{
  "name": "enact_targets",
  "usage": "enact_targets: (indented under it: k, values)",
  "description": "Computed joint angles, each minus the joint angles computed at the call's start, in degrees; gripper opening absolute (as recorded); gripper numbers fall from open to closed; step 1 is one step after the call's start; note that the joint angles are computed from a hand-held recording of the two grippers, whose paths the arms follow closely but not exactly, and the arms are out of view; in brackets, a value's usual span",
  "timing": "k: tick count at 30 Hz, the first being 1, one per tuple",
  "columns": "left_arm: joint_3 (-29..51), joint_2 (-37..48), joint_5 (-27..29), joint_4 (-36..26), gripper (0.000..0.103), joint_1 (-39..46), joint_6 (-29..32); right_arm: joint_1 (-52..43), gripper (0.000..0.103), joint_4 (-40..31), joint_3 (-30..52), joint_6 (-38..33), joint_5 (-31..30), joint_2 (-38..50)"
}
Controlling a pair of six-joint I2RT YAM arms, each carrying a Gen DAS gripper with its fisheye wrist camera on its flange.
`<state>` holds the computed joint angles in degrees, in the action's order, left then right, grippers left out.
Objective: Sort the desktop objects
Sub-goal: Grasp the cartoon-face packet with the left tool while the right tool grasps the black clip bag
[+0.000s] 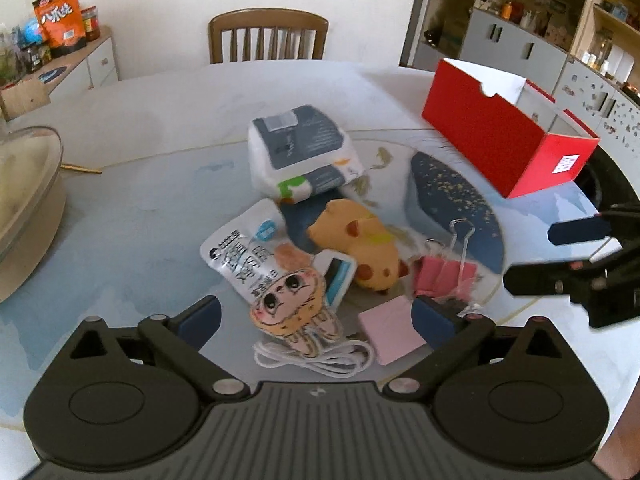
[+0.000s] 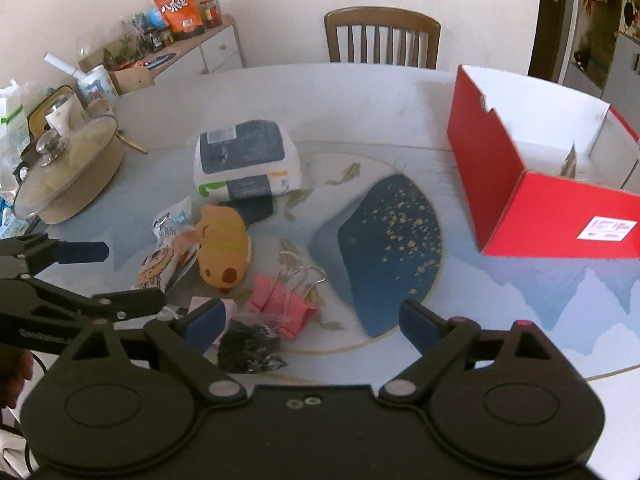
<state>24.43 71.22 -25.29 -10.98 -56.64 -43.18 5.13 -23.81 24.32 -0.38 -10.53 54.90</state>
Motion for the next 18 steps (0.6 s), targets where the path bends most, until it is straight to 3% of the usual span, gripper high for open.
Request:
enact_targets:
  k: [18]
  values:
    - [-3.05, 2.97, 6.43, 5.85, 0.101, 8.80, 2.87, 13.87, 0.085, 6.44, -3.05, 6.48, 6.98, 7.40]
